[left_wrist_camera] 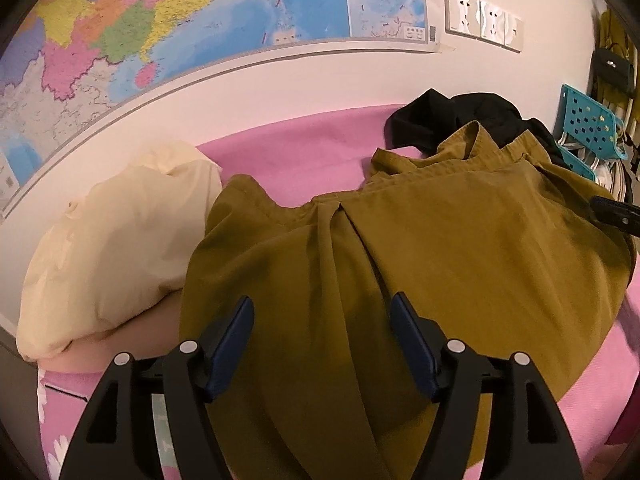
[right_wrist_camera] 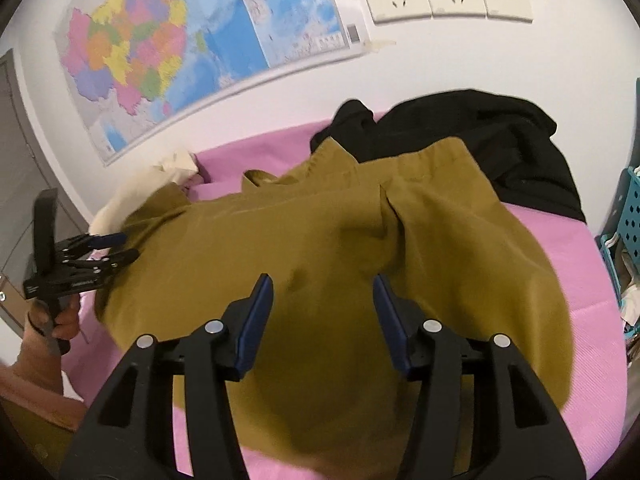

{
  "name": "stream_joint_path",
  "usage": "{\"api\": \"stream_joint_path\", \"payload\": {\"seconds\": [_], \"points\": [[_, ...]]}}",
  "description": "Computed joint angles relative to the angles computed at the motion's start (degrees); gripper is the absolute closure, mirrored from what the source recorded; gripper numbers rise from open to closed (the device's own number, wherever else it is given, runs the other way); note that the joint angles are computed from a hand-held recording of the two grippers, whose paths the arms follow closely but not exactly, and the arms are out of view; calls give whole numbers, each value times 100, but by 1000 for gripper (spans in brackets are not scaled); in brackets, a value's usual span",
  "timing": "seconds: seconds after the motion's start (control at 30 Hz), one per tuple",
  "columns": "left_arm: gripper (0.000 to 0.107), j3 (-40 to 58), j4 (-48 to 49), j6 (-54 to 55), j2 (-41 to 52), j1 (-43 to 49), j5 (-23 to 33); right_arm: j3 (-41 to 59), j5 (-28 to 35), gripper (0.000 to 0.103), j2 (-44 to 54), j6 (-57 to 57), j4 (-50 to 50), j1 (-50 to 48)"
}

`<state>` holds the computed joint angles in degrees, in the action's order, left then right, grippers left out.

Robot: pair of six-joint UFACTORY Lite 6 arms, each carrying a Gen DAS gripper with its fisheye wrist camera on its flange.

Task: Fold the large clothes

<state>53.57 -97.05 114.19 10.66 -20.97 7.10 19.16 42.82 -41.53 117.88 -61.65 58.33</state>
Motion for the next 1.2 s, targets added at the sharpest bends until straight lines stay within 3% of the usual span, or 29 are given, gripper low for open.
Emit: {"api": "stream_joint_path", "payload": {"seconds": [0.13, 0.23, 0.33, 0.57, 0.8, 0.83, 0.9, 0.93, 0.97, 1.13, 1.2], "points": [[37, -388, -152, 162, -365, 158, 269, 117, 642, 48, 13, 316, -24, 942], [37, -768, -647, 741, -627, 407, 490, 273, 497, 48, 565, 637, -243, 1246], [37, -955, 113, 138, -765, 953, 1003, 392, 26, 48, 1407, 653, -231, 899], [34, -1385, 1256, -156, -1135, 2593, 2353, 236, -124, 49, 1573, 1141, -590, 785], [38, -1491, 1775, -215, -594, 2992, 2819, 382, 188, 45, 1436, 1232, -429, 1171], [41, -1467, 1696, -161, -507, 3006, 2886, 493, 284, 45, 1494, 1253, -493, 1314], [65, -1276, 1732, -311, -217, 3047, 3134, 768, 430, 45, 1716, 1201, -563, 1520], [92, -1139, 1864, -499, -69, 3061, 3309, 920, 449, 45, 1861, 1206, -714, 1614], [100, -1196, 1803, -448, -153, 3049, 3244, 1031, 419, 45, 1984, 1153, -799, 1625], [107, -1405, 1686, -320, -822, 3430, 3036, 1331, -11, 45, 2573, 1039, -948, 1412], [107, -1443, 1728, -283, -1000, 3366, 2623, 1260, -139, 45, 2584, 1251, -1099, 1382]]}}
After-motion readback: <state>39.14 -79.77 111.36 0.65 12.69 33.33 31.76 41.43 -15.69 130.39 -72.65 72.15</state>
